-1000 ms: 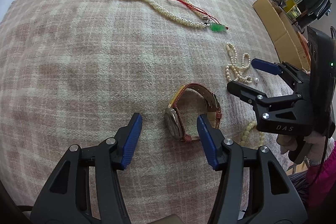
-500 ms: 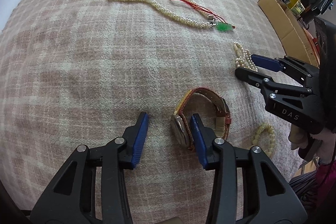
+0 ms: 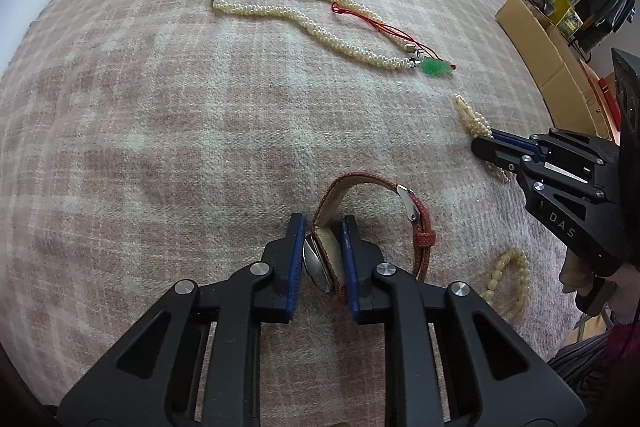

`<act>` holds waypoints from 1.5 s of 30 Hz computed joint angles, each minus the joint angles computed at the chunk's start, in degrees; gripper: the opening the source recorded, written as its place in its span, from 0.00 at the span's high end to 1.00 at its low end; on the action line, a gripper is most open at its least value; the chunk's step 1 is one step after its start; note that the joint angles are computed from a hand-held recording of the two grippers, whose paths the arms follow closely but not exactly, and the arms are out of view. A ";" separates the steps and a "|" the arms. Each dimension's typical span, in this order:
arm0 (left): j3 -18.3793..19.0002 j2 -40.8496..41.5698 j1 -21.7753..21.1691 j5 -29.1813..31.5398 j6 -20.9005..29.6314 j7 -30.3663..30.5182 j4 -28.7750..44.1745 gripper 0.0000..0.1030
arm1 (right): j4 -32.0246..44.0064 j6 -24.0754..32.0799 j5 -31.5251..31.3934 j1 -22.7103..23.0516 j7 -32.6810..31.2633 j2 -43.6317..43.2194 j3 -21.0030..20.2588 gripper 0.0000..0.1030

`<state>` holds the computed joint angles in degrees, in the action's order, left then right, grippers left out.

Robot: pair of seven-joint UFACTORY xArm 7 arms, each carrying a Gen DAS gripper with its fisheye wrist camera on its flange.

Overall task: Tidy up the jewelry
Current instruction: 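Lift the watch with the left tool while the right tool carries the pearls to the box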

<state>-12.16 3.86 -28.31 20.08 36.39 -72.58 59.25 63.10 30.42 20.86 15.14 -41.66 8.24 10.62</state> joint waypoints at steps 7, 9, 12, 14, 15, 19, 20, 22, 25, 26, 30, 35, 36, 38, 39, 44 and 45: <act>-0.22 -1.74 0.41 -0.84 -1.05 -0.02 -1.56 0.88 | -0.70 -0.63 1.51 -0.25 -0.29 -1.23 -0.02 0.95; -0.34 -2.31 0.56 -0.67 -1.02 -0.47 -1.88 0.90 | -0.85 -0.93 2.58 -0.37 -0.88 -1.83 -0.05 0.95; -0.64 -2.45 0.58 0.52 -0.07 -1.48 -1.49 0.90 | -0.85 -1.22 4.33 -0.43 -1.78 -2.65 -0.16 0.95; -0.72 -2.28 0.63 0.67 0.25 -1.55 -1.19 0.90 | -0.93 -1.50 5.61 -0.43 -2.48 -3.27 -0.27 0.95; -0.75 -2.13 0.63 0.77 0.48 -1.47 -1.00 0.90 | -0.90 -1.45 6.19 -0.42 -2.87 -3.52 -0.33 0.95; -0.64 -1.67 0.57 1.73 0.89 -2.16 -0.30 0.90 | -1.06 -1.44 7.49 -0.17 -3.90 -4.38 -0.63 0.95; -0.60 -1.73 0.55 1.89 0.90 -2.31 -0.26 0.90 | -1.14 -1.51 7.97 -0.16 -4.21 -4.61 -0.72 0.95; -0.53 -1.89 0.58 2.31 0.82 -2.63 -0.17 0.91 | -1.51 -1.79 8.90 -0.14 -4.91 -5.24 -0.95 0.95; -0.70 -2.75 0.56 2.95 0.97 -3.07 -0.24 0.91 | -1.56 -1.74 10.71 -0.17 -5.88 -6.12 -1.36 0.95; -0.79 -3.00 0.56 3.49 0.94 -3.43 -0.13 0.91 | -1.59 -1.75 11.27 -0.19 -6.22 -6.42 -1.52 0.95; -1.22 -3.46 0.47 5.57 1.53 -4.56 0.82 0.91 | -1.12 -1.83 13.73 -0.14 -7.61 -7.52 -2.11 0.95; -1.59 -4.07 0.55 6.67 1.24 -5.26 1.75 0.91 | -0.11 -1.90 17.02 -0.38 -9.48 -8.77 -3.13 0.95; -1.64 -3.99 0.57 6.93 1.30 -5.24 2.23 0.91 | 0.33 -1.91 17.70 -0.49 -9.76 -8.94 -3.39 0.95; -1.76 -3.69 0.51 7.67 1.44 -5.55 3.26 0.91 | 0.48 -2.30 18.28 -0.60 -10.09 -9.40 -3.71 0.95; -1.76 -3.42 0.47 7.93 1.35 -5.60 3.89 0.91 | 0.86 -2.38 18.72 -0.75 -10.22 -9.55 -3.98 0.95; -1.53 -1.62 -0.29 9.57 1.56 -5.81 7.29 0.91 | 2.26 -2.65 19.87 -1.57 -10.34 -9.75 -4.94 0.95; -1.45 -1.13 -0.53 9.98 1.66 -5.85 8.12 0.91 | 2.53 -2.73 20.16 -1.85 -10.45 -9.87 -5.19 0.95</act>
